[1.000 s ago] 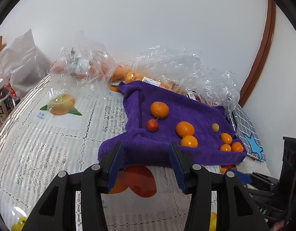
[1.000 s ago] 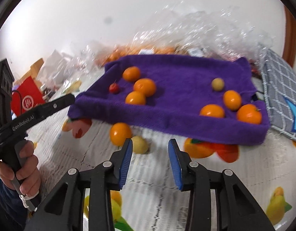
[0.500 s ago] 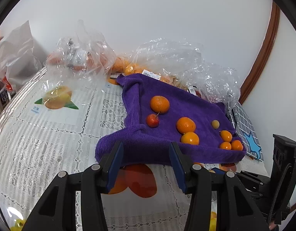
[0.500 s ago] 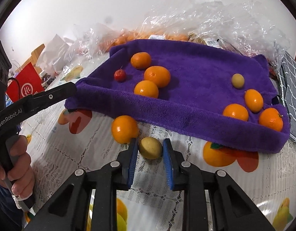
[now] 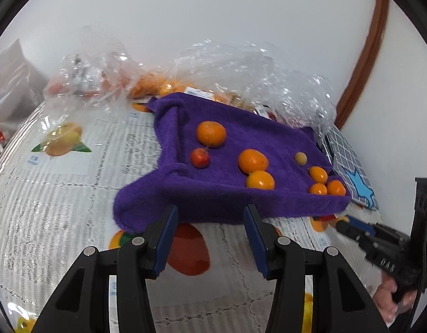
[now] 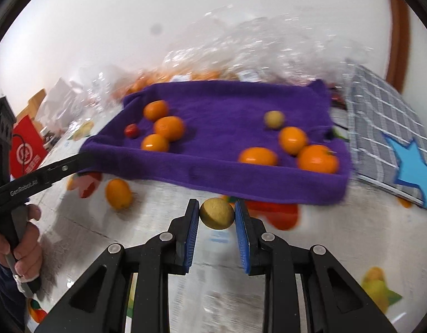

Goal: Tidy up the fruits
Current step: 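Close the right tool on the small yellow fruit in front of the towel, then close the left tool on an orange while the right tool holds the yellow fruit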

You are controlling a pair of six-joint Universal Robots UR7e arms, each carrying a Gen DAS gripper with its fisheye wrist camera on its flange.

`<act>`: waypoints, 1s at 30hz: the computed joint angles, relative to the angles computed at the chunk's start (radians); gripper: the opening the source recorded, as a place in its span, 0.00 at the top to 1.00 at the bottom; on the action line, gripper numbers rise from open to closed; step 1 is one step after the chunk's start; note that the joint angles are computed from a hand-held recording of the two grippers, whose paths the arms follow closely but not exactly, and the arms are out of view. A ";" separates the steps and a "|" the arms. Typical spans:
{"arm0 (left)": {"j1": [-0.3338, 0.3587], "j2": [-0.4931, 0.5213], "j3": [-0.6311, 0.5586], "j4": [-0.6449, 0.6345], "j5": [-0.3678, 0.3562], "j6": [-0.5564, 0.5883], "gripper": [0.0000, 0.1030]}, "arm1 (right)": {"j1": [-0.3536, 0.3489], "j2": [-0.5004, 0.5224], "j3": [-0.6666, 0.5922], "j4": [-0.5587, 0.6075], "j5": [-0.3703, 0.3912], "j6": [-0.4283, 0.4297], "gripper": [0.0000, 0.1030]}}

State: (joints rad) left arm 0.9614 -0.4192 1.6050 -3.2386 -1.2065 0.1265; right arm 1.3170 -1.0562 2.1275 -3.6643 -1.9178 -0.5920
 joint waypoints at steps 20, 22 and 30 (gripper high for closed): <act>-0.051 0.064 -0.069 0.201 0.003 -0.067 0.57 | -0.105 -0.094 0.094 -0.091 0.059 0.016 0.75; -0.055 0.066 -0.067 0.199 0.016 -0.067 0.61 | -0.112 -0.098 0.100 -0.090 0.069 0.019 0.75; -0.060 0.057 -0.036 0.161 0.028 -0.061 0.69 | -0.123 -0.106 0.109 -0.093 0.082 0.033 0.75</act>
